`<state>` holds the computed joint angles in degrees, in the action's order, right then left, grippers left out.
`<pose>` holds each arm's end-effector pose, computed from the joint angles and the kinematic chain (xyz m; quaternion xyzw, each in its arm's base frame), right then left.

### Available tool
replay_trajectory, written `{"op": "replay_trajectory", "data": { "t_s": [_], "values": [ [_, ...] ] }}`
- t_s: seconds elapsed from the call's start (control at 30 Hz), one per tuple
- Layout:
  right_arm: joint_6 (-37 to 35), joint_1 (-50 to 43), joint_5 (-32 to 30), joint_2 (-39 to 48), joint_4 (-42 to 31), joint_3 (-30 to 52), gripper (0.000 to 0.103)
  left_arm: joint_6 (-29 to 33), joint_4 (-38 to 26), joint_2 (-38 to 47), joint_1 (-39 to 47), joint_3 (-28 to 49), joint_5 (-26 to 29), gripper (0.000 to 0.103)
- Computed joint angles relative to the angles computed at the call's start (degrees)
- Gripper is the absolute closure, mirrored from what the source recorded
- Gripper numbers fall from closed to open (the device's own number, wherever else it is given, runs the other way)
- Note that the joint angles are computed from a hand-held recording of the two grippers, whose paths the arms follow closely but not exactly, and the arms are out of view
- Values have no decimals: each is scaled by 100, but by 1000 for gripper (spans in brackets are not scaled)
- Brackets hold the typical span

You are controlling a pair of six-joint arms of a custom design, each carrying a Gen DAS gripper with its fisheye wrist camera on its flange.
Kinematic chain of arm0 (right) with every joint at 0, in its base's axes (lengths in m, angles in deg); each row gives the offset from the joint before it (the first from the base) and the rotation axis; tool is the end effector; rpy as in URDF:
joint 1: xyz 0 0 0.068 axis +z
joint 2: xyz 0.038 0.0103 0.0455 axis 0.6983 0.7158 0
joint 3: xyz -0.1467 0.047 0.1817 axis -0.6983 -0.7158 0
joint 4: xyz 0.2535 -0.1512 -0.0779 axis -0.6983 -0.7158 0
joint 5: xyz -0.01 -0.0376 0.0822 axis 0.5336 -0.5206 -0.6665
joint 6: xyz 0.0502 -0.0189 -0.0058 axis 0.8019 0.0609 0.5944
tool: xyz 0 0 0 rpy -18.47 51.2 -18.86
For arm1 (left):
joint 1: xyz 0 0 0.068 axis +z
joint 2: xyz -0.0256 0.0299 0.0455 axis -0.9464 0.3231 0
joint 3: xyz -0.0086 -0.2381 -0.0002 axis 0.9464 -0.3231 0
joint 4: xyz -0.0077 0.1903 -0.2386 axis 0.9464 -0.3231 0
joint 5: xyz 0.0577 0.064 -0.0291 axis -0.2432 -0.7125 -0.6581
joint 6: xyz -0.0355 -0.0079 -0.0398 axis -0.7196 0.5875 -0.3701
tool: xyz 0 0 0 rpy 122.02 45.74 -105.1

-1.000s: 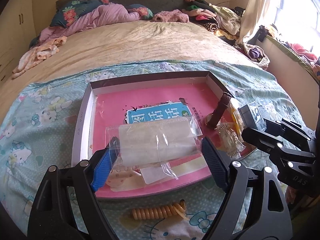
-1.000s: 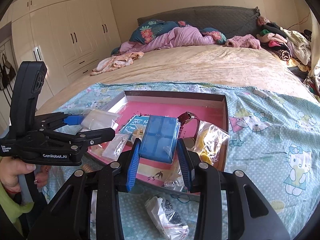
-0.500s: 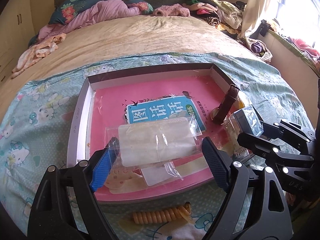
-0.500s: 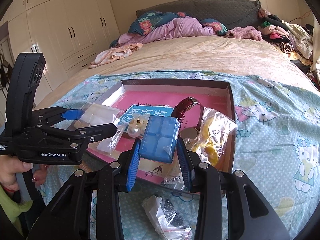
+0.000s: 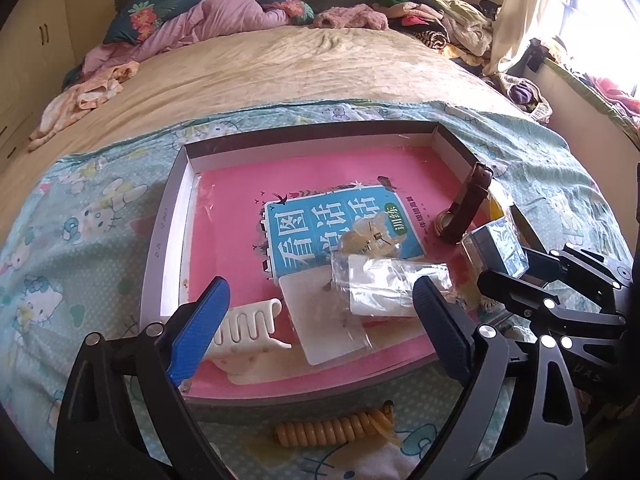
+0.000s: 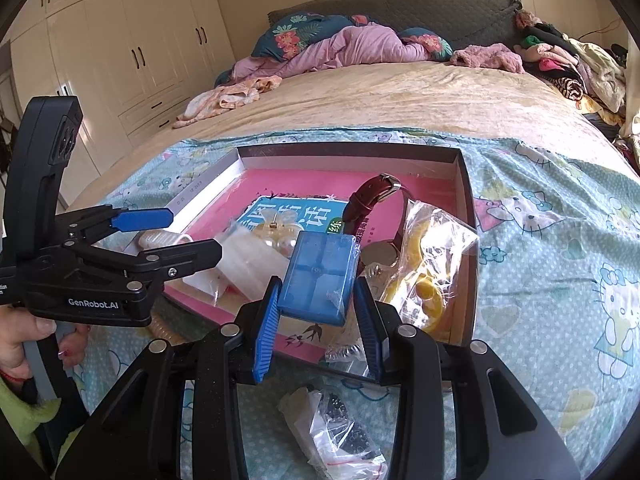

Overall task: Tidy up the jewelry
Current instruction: 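Carry the blue case and bagged card into the box and release them, then withdraw both tools from the box toward the last items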

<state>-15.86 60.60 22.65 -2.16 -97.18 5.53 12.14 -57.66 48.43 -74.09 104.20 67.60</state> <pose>0.2393 0.0793 0.1795 -0.1496 0.8928 0.1846 0.3826 0.2344 -0.0165 0.2120 0.1004 0.9349 -0.0465 0.3372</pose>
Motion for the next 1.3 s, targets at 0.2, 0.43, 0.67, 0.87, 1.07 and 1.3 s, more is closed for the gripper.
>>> {"op": "replay_trajectory", "data": {
  "t_s": [0.2,0.43,0.67,0.87,1.07,1.3],
  "values": [
    [48,51,65,37,-33,31,67,-5,-99,-155,98,3,66,14],
    [103,81,121,-122,-155,11,64,30,-237,-352,194,-2,131,14],
    [160,45,206,-740,-468,-79,49,15,-410,-603,246,6,194,14],
    [201,-53,235,-1459,-849,-130,35,5,-603,-913,326,22,289,10],
    [212,-90,297,-2141,-1229,-228,23,7,-821,-1292,379,4,316,10],
    [146,-16,400,-2670,-1702,-319,21,48,-1084,-1737,457,-81,336,10]
  ]
}}
